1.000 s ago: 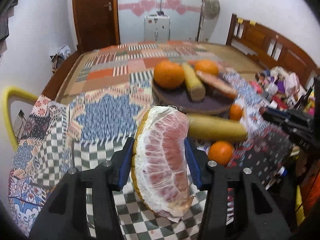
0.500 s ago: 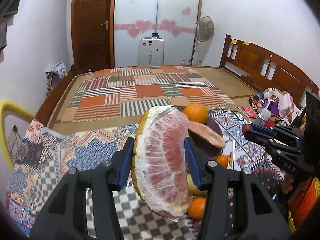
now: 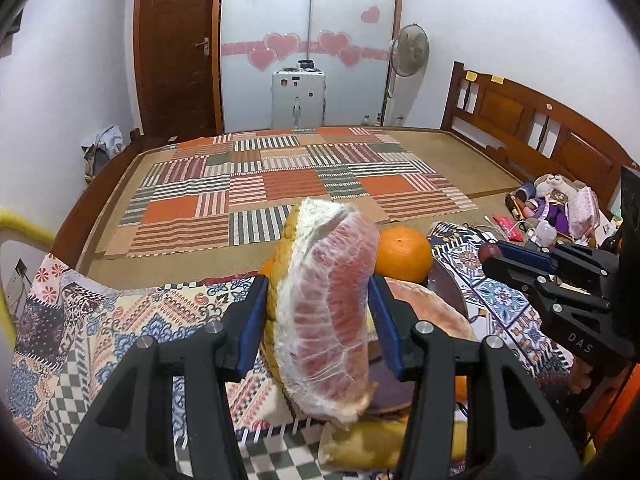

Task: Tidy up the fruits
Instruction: 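Place the pomelo segment on the plate with the left tool while the right tool places the dark fruit, then grasp an orange with the left tool while the right tool grasps the long yellow vegetable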

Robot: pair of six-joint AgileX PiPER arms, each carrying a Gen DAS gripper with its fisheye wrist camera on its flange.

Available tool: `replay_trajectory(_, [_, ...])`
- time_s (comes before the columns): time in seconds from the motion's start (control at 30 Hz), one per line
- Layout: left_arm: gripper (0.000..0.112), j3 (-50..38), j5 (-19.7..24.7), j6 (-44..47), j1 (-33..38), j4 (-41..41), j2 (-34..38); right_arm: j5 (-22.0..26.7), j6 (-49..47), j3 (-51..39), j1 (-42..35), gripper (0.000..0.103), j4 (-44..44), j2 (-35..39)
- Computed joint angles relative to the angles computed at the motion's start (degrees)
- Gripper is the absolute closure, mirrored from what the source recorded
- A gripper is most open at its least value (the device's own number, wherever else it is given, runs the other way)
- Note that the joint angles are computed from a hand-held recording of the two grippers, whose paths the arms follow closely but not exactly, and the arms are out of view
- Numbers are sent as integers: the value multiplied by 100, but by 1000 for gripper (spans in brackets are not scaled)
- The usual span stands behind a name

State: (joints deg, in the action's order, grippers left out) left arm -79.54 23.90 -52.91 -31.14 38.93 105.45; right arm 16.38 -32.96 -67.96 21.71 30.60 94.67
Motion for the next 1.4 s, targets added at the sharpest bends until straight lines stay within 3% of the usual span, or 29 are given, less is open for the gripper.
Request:
replay_trajectory(0.3, [67, -733, 264, 478, 49, -370, 653, 545, 571, -622, -80, 87, -679, 559])
replay_trajectory(0.43, [75, -914, 257, 869, 107, -810, 760, 636, 792, -721, -19, 87, -932, 685])
replay_trajectory(0.7, [75, -1058, 364, 741, -20, -587, 862, 806, 949, -844, 18, 87, -1079, 806])
replay_trajectory(0.77, [75, -972, 324, 696, -21, -581, 812, 860, 1001, -882, 18, 84, -1107, 815])
replay_trajectory(0.9, [75, -775, 289, 590, -37, -520, 690, 801, 911, -811, 9, 66, -989, 737])
replay_trajectory(1.3, [74, 131, 363, -373, -258, 302, -123, 605, 1076, -296, 203, 66, -1111, -85])
replay_trajectory(1.4, [68, 479, 450, -807, -421, 633, -453, 523, 1156, -40, 279, 65, -1188, -427])
